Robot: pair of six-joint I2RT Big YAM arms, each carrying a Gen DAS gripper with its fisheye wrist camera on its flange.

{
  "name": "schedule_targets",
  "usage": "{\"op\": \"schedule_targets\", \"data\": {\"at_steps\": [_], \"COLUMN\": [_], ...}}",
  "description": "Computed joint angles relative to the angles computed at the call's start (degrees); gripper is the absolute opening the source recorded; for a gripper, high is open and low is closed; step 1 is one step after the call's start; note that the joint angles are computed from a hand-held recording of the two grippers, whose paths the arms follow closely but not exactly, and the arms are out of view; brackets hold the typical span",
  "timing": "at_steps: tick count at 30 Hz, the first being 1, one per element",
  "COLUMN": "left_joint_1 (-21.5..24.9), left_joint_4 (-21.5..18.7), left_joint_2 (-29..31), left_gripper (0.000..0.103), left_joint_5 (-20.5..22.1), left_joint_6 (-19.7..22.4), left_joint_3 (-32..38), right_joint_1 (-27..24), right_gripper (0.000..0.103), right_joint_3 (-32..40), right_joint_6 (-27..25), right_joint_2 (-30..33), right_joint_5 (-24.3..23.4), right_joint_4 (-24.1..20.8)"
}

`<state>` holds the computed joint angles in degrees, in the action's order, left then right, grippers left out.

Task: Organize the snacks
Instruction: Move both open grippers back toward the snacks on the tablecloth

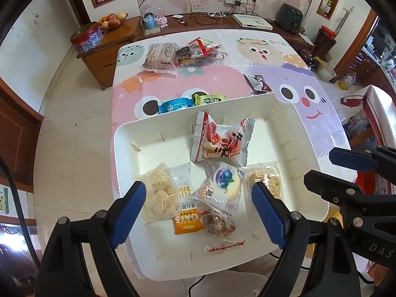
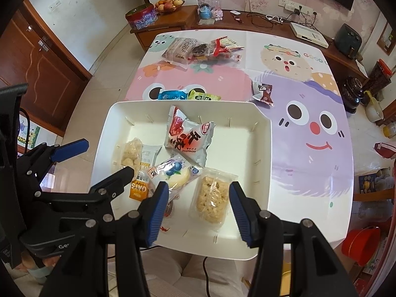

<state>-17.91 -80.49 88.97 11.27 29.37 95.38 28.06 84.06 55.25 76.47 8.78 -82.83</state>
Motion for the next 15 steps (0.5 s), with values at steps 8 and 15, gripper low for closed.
{"op": "schedule_targets", "data": {"at_steps": [8,15], "left_joint_1": [-0.04,0.74], "left_joint_4": [0.56,-0.55], "left_joint_2": [0.37,6.03], "left_gripper": [0.086,0.086], "left_joint_5": [-0.19,0.49], "left_joint_6": [-0.41,-3.73], "left_joint_3": [0.49,8.15], "right_joint_1": [-0.78,-4.52], "right_gripper": [0.051,0.051], "right_joint_3": [-0.17,0.48], "right_joint_6": [-0.54,-2.96], "right_joint_2": [-0.22,-0.09], "right_joint_5": [0.19,0.58], "right_joint_4": [0.18,1.07]}}
